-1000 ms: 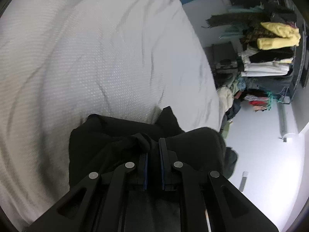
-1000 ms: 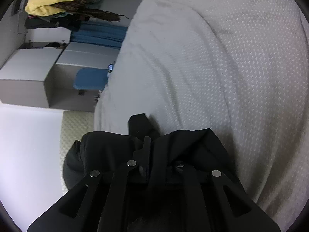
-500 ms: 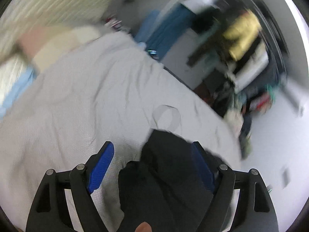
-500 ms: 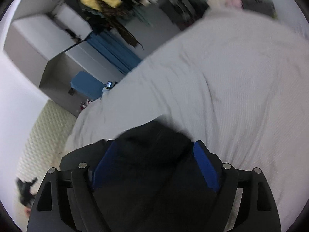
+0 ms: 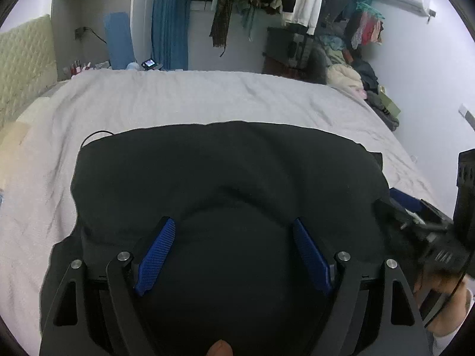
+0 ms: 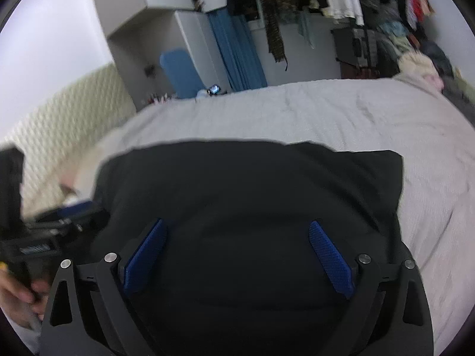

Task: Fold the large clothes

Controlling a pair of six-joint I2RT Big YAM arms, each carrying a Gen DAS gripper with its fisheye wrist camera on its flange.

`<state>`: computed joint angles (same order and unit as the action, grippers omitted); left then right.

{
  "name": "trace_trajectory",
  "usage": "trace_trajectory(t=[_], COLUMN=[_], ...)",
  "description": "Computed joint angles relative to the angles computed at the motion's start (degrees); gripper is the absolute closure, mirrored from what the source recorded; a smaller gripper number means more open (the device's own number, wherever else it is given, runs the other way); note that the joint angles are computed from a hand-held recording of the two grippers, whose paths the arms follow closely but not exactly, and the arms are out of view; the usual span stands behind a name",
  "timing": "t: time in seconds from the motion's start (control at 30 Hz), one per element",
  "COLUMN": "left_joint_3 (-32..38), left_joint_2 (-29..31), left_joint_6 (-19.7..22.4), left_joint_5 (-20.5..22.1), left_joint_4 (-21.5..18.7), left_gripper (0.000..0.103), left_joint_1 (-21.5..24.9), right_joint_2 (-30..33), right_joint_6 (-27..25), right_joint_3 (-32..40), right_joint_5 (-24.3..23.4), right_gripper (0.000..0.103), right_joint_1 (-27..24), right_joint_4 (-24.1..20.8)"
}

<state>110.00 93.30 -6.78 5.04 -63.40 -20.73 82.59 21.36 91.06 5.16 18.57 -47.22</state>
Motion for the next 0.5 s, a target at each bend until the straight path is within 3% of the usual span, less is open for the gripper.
trace_trajectory(t=[0.2, 0.5], left_joint_3=[2.5, 5.8], left_joint_2=[3.3, 7.0], left_joint_6=[-0.6, 1.1], left_joint_5=[-1.0, -3.9], left_joint_4=[-0.4, 0.2], left_gripper=[0.018, 0.017], left_joint_1=[0.5, 1.1], right_joint_2=[2.6, 5.2], right_joint_6=[-0.2, -1.7], right_joint_3=[1.3, 3.4], right_joint_5=[0.6, 0.2], right_gripper=[0.0, 0.0], right_joint_1=[-0.4, -1.5], right_joint_4=[1.6, -0.8])
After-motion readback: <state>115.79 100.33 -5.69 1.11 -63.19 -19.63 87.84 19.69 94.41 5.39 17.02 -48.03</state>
